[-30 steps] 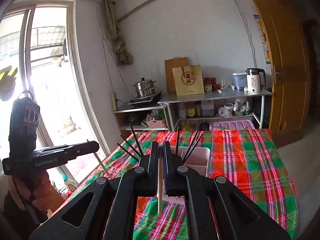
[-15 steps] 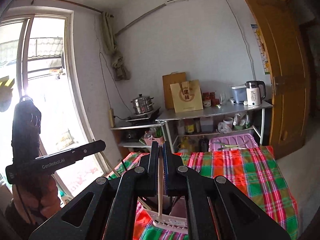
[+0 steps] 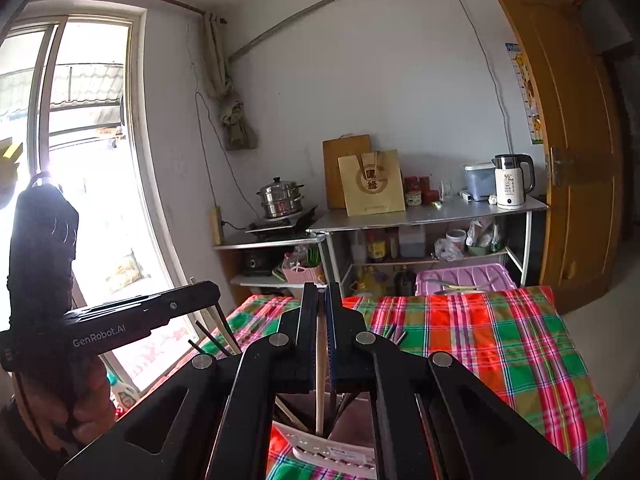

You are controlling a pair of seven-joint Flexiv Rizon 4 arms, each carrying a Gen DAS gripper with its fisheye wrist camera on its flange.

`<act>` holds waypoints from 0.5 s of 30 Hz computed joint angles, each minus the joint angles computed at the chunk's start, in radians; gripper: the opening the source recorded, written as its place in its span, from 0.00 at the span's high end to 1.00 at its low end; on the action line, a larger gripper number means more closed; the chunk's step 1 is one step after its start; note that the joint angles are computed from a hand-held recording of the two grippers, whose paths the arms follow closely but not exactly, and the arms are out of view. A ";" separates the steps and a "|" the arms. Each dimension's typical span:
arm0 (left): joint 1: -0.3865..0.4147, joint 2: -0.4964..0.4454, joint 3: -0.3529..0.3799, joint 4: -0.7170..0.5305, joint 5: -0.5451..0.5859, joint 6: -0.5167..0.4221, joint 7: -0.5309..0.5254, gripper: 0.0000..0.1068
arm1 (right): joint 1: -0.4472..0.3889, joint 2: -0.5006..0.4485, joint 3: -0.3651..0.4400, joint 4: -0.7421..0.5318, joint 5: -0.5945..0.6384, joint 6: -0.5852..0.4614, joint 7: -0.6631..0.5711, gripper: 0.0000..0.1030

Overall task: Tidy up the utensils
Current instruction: 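Lower the wooden chopsticks into the basket and open both tools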

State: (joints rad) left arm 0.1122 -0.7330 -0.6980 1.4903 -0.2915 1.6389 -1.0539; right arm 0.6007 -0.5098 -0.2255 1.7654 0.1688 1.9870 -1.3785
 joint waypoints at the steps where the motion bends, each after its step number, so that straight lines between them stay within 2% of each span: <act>1: -0.005 0.000 0.009 0.001 0.000 -0.007 -0.001 0.96 | -0.009 -0.003 0.010 0.001 -0.007 -0.004 0.002 0.96; 6: -0.024 0.000 0.045 0.005 -0.018 -0.033 -0.002 0.96 | -0.049 -0.012 0.051 0.008 -0.049 -0.031 0.026 0.96; 12: -0.067 0.005 0.113 0.004 -0.051 -0.075 0.007 0.96 | -0.056 -0.025 0.048 0.020 -0.093 -0.081 0.063 0.96; 15: -0.076 0.007 0.125 0.013 -0.066 -0.075 0.018 0.96 | -0.063 -0.028 0.047 0.027 -0.116 -0.099 0.090 0.96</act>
